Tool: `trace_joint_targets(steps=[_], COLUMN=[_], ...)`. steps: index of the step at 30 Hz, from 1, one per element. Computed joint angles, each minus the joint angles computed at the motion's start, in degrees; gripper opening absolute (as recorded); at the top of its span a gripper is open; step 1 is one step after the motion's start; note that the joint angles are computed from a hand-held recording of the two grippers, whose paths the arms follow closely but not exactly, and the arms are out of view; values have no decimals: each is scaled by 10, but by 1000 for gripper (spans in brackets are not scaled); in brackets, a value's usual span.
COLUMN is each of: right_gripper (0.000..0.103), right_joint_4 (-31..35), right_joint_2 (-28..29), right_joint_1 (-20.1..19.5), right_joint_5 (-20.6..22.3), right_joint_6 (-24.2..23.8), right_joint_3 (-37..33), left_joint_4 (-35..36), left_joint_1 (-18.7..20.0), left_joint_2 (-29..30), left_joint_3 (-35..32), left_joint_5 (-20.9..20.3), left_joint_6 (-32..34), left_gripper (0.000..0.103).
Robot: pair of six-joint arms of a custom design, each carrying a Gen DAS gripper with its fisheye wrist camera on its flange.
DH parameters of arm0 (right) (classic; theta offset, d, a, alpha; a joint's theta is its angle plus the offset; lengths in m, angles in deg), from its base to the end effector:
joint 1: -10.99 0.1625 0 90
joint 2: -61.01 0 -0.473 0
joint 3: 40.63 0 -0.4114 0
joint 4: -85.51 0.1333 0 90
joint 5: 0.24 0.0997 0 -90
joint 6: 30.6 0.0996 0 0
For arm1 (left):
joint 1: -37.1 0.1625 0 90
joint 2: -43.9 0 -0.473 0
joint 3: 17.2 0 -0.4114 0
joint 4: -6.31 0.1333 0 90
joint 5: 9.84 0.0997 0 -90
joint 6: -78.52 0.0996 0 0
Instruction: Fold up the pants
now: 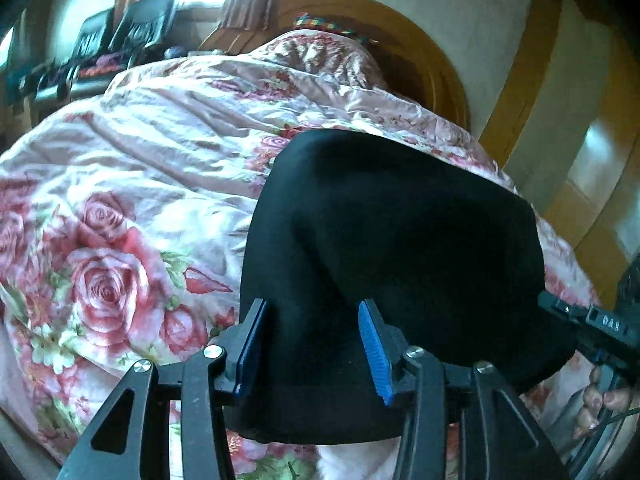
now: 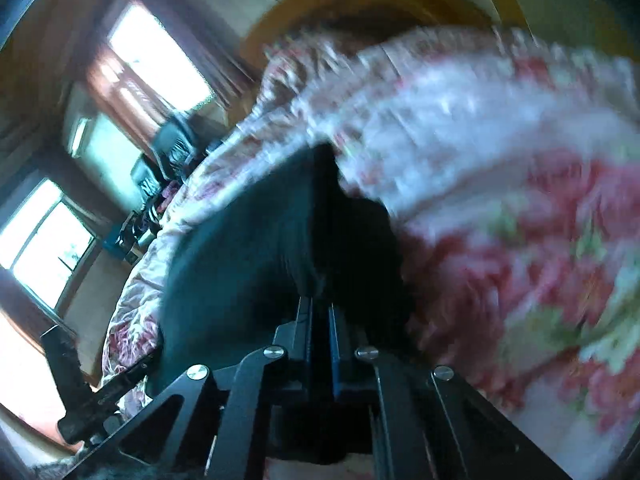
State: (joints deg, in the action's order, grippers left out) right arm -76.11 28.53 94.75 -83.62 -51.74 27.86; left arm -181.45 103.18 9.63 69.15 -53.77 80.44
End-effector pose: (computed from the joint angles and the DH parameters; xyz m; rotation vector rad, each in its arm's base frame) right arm 0.0493 -0.8810 0.1522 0.4370 -2.9188 0.9612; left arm -0.1219 -0.7804 0.1274 0.1112 2.3007 -1.1214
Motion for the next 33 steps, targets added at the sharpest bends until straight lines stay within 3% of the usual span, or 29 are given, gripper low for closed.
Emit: trace_joint_targets(steps=[2, 4, 6, 7, 8, 10, 11, 12, 14, 16, 22, 23, 24, 26, 27, 29, 31, 33], right_gripper=[9, 18, 67, 73, 72, 54, 33, 20, 13, 11, 12, 15, 24, 30, 30, 32, 32, 32], right_joint_4=[-2, 1, 30, 28, 16, 9, -2, -26, -40, -58, -70, -73, -81, -112, -131, -135, -95, -41], right_joint_2=[1, -5, -9, -9, -10, -9, -5, -4, -12, -16, 2, 0, -5, -12, -21, -26, -20, 1], right_joint_1=[1, -3, -14, -15, -13, 4, 16, 23, 23, 23, 39, 41, 43, 44, 44, 46, 53, 64], right_joint_5=[-1, 28, 100, 115, 109, 43, -11, -42, -34, -31, -131, -135, -140, -122, -90, -59, -48, -71], right_joint_6=[-4, 14, 42, 48, 47, -6, -40, -68, -62, -50, -101, -102, -99, -92, -90, -94, -103, -111], right_joint_3=[-3, 5, 5, 5, 11, 15, 16, 22, 31, 35, 28, 30, 35, 43, 50, 49, 22, -25], left_joint_4=[-11, -18, -22, -21, -19, -18, -18, -19, -26, -45, -41, -34, -26, -21, -37, -76, -53, -6], left_joint_1=[-6, -9, -9, -8, -8, -9, -12, -14, -19, -24, -26, -27, -28, -32, -35, -41, -42, -39], left_joint_2=[11, 20, 20, 18, 18, 17, 18, 19, 22, 29, 47, 43, 39, 28, 27, 30, 35, 42], left_joint_3=[-7, -13, -12, -11, -11, -11, -11, -11, -13, -17, -32, -31, -31, -30, -32, -44, -70, -101], left_joint_5=[24, 40, 39, 37, 36, 38, 45, 49, 58, 69, 99, 99, 98, 94, 89, 78, 70, 62], left_joint_6=[33, 54, 54, 50, 46, 44, 44, 46, 60, 88, 125, 120, 114, 101, 107, 142, 155, 156], left_gripper=[46, 46, 46, 46, 46, 46, 46, 46, 46, 46, 46, 46, 46, 46, 46, 46, 47, 47])
